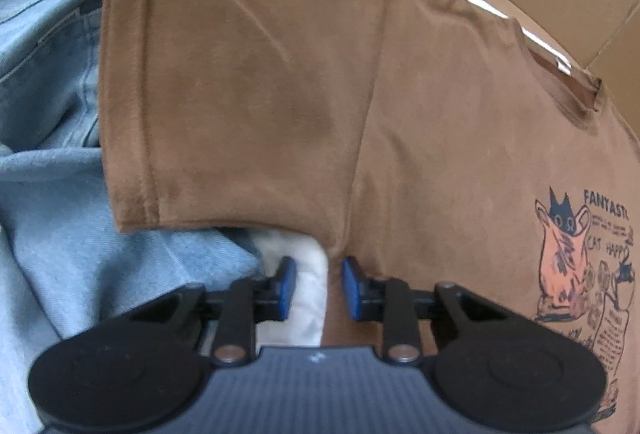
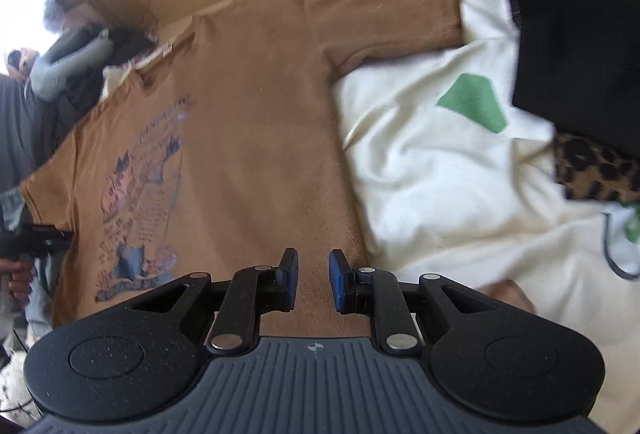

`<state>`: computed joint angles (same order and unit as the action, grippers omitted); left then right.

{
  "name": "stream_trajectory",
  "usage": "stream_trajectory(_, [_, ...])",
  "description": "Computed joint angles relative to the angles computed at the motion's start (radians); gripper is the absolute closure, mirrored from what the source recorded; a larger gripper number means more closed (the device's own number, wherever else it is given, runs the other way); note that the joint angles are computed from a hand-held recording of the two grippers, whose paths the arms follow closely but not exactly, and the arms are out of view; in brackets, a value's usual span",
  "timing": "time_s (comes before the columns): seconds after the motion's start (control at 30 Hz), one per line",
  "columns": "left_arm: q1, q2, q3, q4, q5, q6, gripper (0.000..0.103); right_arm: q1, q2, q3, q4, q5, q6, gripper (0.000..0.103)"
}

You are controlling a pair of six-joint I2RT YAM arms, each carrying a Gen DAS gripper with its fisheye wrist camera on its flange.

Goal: Fold clothes

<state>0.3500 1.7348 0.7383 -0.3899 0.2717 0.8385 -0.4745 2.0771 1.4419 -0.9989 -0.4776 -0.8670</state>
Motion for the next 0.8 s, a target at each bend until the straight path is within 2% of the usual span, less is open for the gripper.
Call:
stream_trajectory(0.07, [-0.001,0.003,0.011,-0.023,-0.005,-0.008,0.095,0.019,0.019,0.002,0.013,0.037,-0.005,0.082])
stream_trajectory(0.17, [-0.012,-0.006,0.017,-0.035,-0.031,-0.004,0.097,0.032,0.043,0.017,0.011,0.069,0.003,0.081])
stream_trajectory(0.3, [-0.016,-0.031,0.016,-0.024,-0.069,-0.027,0.098,0.034,0.051,0.054,-0.033,0.102,0.036,0.081])
stream_trajectory(0.4, [-0.028,-0.028,0.042,-0.063,-0.111,-0.078,0.098,0.023,0.054,0.098,-0.093,0.113,0.074,0.081])
stream_trajectory(0.47, [-0.046,-0.032,0.042,-0.066,-0.144,-0.081,0.092,0.017,0.046,0.110,-0.096,0.113,0.072,0.081])
stream_trajectory(0.53, [-0.046,-0.043,0.043,-0.069,-0.145,-0.067,0.089,0.006,0.040,0.119,-0.091,0.098,0.069,0.081])
stream_trajectory(0.63, [-0.019,-0.067,0.057,-0.104,-0.121,-0.029,0.089,-0.020,0.030,0.120,-0.079,0.058,0.047,0.081])
stream_trajectory(0.67, [-0.003,-0.082,0.064,-0.127,-0.107,-0.005,0.089,-0.029,0.021,0.113,-0.070,0.052,0.040,0.081])
stream_trajectory(0.7, [0.018,-0.096,0.074,-0.154,-0.092,0.068,0.089,-0.039,0.009,0.105,-0.067,0.047,0.039,0.081])
stream_trajectory(0.8, [0.066,-0.135,0.122,-0.258,-0.060,0.151,0.089,-0.069,-0.030,0.087,-0.070,0.032,0.042,0.079])
